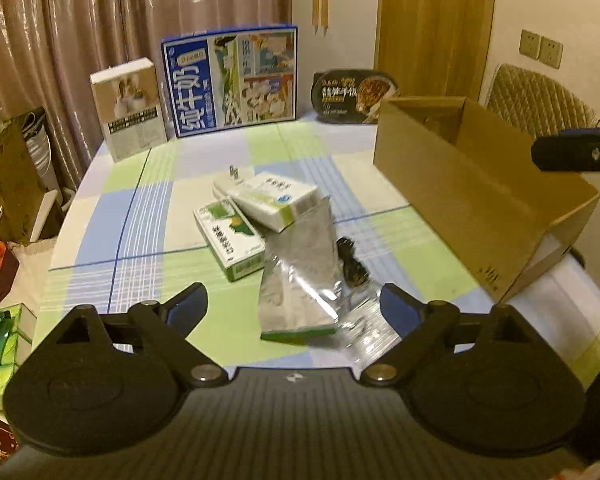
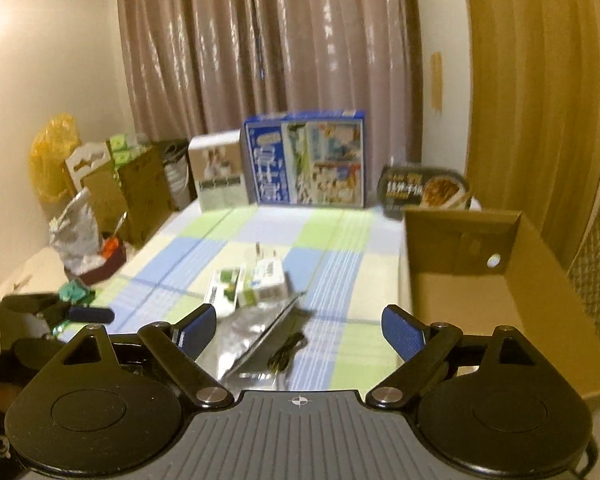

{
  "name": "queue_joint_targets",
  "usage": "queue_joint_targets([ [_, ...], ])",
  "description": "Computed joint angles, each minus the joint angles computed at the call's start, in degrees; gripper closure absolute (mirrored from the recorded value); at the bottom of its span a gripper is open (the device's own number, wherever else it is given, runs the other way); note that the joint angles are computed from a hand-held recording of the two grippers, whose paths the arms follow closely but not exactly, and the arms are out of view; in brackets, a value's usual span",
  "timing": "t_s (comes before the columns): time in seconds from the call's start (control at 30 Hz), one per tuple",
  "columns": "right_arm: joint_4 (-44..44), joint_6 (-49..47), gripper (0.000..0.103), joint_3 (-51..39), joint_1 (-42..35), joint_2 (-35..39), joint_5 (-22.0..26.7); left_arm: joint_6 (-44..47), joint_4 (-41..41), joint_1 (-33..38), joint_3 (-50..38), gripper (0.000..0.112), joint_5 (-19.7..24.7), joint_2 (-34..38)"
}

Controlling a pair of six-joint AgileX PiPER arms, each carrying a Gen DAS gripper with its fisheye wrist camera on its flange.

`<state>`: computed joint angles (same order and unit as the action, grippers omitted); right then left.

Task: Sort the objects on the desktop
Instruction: 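Move both tools back toward the remaining objects on the table, then grasp the silver foil bag with the left tool while the right tool grasps the clear plastic holder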

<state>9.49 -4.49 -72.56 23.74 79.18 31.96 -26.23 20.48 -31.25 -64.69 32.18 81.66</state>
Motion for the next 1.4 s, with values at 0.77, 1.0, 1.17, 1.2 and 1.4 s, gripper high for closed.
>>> queue_joint_targets([
  [0.77,7.41,-15.80,0.016,8.18,1.59,8.83,-8.02,30.16,-24.30,14.06,-0.38,0.020,-5.19,9.78],
  [1.0,15.56,-28.23,0.016,5.36,0.66,13.45,-0.98,36.56,-30.81,14.54,-6.02,0.020,-2.95,14.34],
  [1.17,14.66,-29.38,0.016,6.56,1.30,14.08,0.01,38.27,-31.25,13.77,-8.76,0.020,-1.42,17.02],
  [1.2,14.33,-28.87,0.016,6.64,1.34,14.32,-0.07,38.38,-31.15,13.61,-8.94,0.020,-1.30,17.32],
  [1.4,15.32,-26.78,0.016,5.54,0.97,15.51,1.04,40.21,-32.16,13.17,-9.95,0.020,-0.67,18.71],
])
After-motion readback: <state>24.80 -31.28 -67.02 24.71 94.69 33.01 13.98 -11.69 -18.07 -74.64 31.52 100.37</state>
